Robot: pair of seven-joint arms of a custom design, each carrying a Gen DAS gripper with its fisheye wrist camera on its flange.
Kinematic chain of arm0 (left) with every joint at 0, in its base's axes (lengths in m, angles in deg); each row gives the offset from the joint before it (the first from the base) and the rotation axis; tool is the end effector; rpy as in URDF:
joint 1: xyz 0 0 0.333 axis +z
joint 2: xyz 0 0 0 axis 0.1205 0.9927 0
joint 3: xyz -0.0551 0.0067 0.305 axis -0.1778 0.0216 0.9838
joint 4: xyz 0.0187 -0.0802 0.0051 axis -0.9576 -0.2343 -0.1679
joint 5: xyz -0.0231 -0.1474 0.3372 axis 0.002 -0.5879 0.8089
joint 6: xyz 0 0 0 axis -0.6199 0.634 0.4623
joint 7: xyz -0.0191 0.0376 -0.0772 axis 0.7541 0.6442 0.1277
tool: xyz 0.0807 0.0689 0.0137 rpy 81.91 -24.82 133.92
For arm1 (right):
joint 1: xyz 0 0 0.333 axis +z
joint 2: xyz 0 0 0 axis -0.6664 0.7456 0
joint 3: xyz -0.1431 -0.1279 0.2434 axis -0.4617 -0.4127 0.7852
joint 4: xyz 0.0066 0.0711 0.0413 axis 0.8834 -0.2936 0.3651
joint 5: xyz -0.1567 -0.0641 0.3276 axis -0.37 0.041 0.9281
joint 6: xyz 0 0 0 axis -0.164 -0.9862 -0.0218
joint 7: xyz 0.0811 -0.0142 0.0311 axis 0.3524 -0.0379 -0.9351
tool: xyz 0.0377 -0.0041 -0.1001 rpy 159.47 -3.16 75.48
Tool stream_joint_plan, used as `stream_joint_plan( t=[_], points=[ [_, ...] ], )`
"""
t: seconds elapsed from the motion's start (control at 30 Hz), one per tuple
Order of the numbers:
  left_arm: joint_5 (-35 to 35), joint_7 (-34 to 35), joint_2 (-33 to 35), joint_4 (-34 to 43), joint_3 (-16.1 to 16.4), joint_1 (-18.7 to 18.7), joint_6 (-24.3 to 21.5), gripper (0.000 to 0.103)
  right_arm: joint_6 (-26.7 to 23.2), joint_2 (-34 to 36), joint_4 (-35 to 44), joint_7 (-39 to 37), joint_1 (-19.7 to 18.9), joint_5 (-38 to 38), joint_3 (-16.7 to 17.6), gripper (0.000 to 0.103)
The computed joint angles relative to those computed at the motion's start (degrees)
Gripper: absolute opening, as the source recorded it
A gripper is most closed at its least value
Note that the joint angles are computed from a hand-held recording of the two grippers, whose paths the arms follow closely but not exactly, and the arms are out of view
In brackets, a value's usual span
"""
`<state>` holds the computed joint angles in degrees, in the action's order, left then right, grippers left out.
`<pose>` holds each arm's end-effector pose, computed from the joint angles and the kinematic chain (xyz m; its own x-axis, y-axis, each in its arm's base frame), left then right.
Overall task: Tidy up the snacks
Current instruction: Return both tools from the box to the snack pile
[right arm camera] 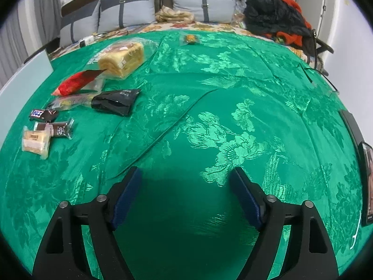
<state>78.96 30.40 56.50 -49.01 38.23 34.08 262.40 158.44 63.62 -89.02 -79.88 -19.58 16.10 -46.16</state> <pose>0.7327 0.0495 0.3708 -0.2659 -0.9463 -0.1839 -0.4136 0.2843 -0.8649 0.5641 0.1628 0.2491 -0.5268 -0.8496 -0.0270 -0.6678 0.4333 -0.6052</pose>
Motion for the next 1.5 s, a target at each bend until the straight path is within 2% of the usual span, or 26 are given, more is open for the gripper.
stream_joint_plan(
  t=[0.07, 0.1, 0.13, 0.17, 0.23, 0.27, 0.3, 0.37, 0.5, 0.6, 0.77, 1.3, 1.5],
  points=[
    [1.2, 1.2, 0.4, -3.3, -8.1, 5.8, -3.0, 0.103, -0.1, 0.0, 0.0, 0.1, 0.0, 0.0, 0.0, 0.084],
    [0.7, 2.1, 0.7, -4.2, -10.6, 7.3, -5.9, 0.103, -0.1, 0.0, -0.1, 0.4, 0.1, -0.1, -0.1, 0.084],
    [-0.3, 2.7, 1.0, -4.5, -11.9, 7.7, -9.7, 0.103, -0.3, 0.0, -0.1, 0.6, 0.3, -0.2, -0.1, 0.085],
    [-1.1, 3.2, 1.5, -3.9, -11.6, 6.6, -14.9, 0.103, -0.3, 0.0, -0.1, 0.8, 0.3, -0.3, -0.1, 0.085],
    [-1.6, 4.0, 2.6, -1.8, -8.7, 2.9, -20.4, 0.103, -0.4, 0.0, -0.1, 0.8, 0.2, -0.4, -0.1, 0.085],
    [-0.8, 4.0, 3.1, -0.7, -5.7, -0.3, -22.5, 0.103, -0.4, 0.0, -0.1, 0.8, 0.2, -0.4, 0.0, 0.085],
    [0.0, 3.9, 3.8, 1.0, -2.5, -3.7, -24.2, 0.103, -0.4, -0.1, -0.2, 0.9, 0.2, -0.4, 0.0, 0.085],
    [0.6, 4.4, 5.7, 3.5, 1.1, -7.9, -25.4, 0.103, -0.3, 0.0, -0.2, 1.0, 0.1, -0.5, 0.0, 0.085],
    [-1.5, 5.3, 9.6, 10.6, 4.6, -12.4, -29.2, 0.103, -0.4, 0.0, -0.1, 0.9, 0.1, -0.5, 0.1, 0.085],
    [-4.7, 6.1, 11.9, 15.2, 5.5, -13.4, -32.6, 0.103, -0.4, 0.0, -0.1, 0.9, 0.1, -0.5, 0.1, 0.086],
    [-9.4, 10.2, 13.0, 15.3, 5.1, -13.0, -30.6, 0.103, -0.4, 0.0, -0.1, 0.9, 0.1, -0.5, 0.1, 0.086],
    [-20.4, 16.5, 11.5, 14.9, 10.8, -17.4, -29.8, 0.103, -0.5, 0.0, -0.1, 0.8, 0.1, -0.3, 0.1, 0.086],
    [-22.4, 17.7, 11.2, 14.9, 11.9, -18.2, -29.9, 0.103, -0.5, -0.1, -0.1, 0.8, 0.1, -0.3, 0.1, 0.086]
  ],
)
